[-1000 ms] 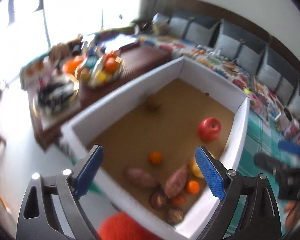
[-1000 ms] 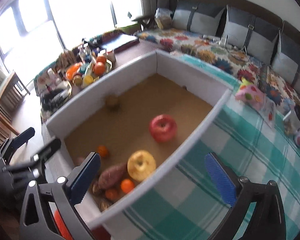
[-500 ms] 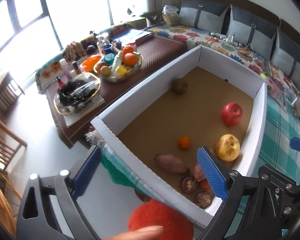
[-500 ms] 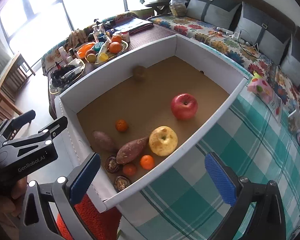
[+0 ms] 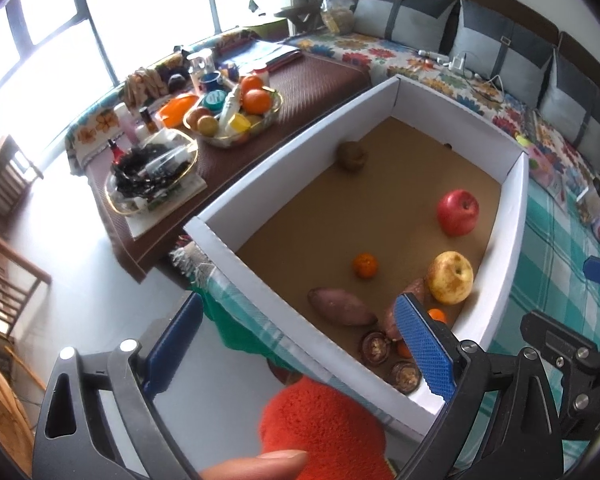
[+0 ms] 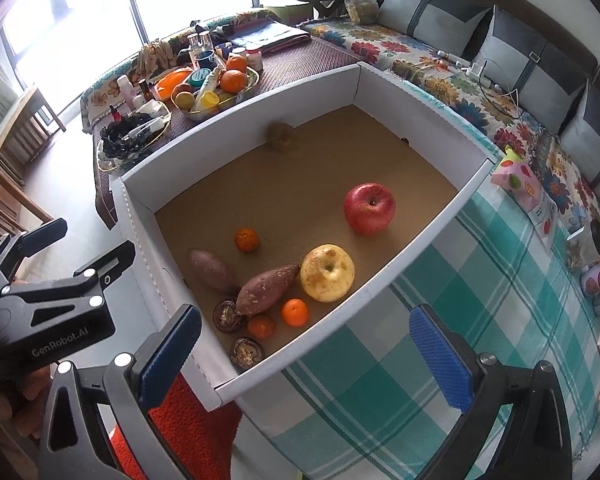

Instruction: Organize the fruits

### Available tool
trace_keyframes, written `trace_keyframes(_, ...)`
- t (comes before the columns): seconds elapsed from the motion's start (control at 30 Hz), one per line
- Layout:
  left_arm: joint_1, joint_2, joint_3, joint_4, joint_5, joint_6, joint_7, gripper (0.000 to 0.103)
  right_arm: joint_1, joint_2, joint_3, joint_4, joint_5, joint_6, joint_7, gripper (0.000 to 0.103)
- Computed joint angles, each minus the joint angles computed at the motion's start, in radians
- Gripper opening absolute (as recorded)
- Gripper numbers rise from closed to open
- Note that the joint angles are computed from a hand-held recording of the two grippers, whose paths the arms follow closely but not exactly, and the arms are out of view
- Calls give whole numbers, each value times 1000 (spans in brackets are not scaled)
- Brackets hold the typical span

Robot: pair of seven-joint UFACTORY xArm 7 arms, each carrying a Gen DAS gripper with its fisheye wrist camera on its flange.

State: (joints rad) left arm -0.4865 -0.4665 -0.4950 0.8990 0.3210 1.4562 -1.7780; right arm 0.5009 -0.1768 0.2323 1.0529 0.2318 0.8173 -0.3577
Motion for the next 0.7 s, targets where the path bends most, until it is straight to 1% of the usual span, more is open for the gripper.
trace_keyframes(0.37, 8, -29, 6, -3, -19, 6, 12, 98, 5, 1, 6, 26, -17, 21, 17, 103)
trace_keyframes(0.6, 14, -26, -4, 16, -12, 29, 15, 98, 2, 9, 2, 47, -6, 43, 20, 103)
trace_keyframes(0.7, 17, -17, -10, 29, -11, 52, 13, 98, 0, 7, 5, 46, -14, 37, 21, 103)
